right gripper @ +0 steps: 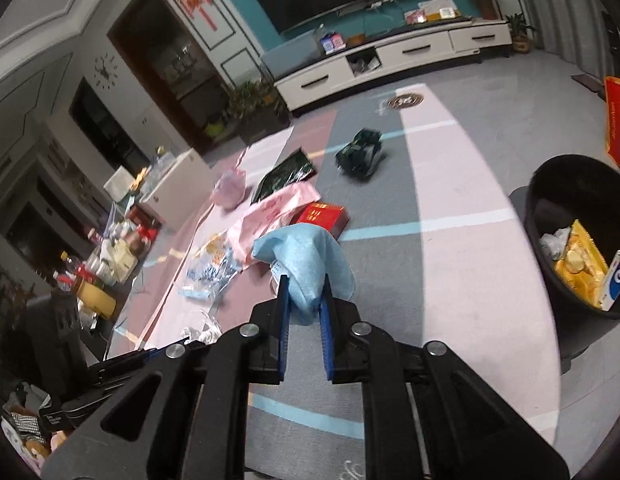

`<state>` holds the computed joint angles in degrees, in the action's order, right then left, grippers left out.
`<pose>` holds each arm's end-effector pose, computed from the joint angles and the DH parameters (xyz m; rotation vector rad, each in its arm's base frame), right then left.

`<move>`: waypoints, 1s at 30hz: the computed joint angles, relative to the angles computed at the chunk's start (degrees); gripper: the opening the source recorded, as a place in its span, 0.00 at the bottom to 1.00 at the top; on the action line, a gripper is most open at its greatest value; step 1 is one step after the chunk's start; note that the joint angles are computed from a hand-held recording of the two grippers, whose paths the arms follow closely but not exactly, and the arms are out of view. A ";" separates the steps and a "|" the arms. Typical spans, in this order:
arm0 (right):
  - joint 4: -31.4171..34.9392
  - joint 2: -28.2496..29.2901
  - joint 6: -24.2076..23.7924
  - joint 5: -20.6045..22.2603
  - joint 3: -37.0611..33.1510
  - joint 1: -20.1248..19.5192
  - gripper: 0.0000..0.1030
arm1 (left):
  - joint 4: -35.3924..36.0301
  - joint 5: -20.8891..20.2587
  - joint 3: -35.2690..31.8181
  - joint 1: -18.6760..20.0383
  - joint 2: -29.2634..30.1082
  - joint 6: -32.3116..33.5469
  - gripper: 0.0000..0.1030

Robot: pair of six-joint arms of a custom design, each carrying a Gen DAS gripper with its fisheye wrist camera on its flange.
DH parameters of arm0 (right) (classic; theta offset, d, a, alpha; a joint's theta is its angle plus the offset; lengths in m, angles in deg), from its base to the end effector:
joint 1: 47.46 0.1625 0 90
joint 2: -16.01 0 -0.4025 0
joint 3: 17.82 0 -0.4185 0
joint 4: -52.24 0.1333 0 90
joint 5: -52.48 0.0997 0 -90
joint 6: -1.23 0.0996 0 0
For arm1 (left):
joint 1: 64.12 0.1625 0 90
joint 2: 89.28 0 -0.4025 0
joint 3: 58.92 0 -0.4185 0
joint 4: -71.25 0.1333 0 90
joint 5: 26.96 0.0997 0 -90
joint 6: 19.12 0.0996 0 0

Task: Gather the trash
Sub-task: 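Grasp the white tissue with the left tool while the right tool grasps the blue face mask, then carry both items over the black bin and open both tools to drop them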

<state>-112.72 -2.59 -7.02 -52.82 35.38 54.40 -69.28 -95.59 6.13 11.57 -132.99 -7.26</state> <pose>0.2823 -0.8237 0.0446 0.3436 -2.7091 1.0135 -0.0366 -0.8297 0.2560 0.4813 2.6559 -0.7127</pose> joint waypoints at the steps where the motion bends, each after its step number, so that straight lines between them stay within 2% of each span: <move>1: -1.54 -0.84 0.09 -0.09 1.31 -0.21 0.14 | -0.15 0.19 -0.03 -0.32 0.15 0.39 0.20; 6: -8.74 -4.34 0.47 -0.50 6.99 -1.30 0.14 | 0.63 0.07 -2.59 -2.51 2.46 3.42 0.20; 15: -20.35 -9.65 2.31 -4.41 15.59 -3.98 0.14 | -0.18 -0.38 -7.28 -6.14 7.89 9.27 0.20; 18: -23.69 -11.52 3.26 -5.60 18.49 -5.39 0.14 | 1.48 -0.92 -9.50 -6.92 9.93 10.38 0.20; 21: -26.31 -12.87 4.81 -6.95 20.84 -6.91 0.14 | 4.81 -2.26 -13.23 -7.43 12.65 11.11 0.20; 30: -30.95 -14.69 8.00 -8.15 23.81 -9.95 0.14 | 13.70 -5.02 -30.63 -9.30 24.81 13.26 0.20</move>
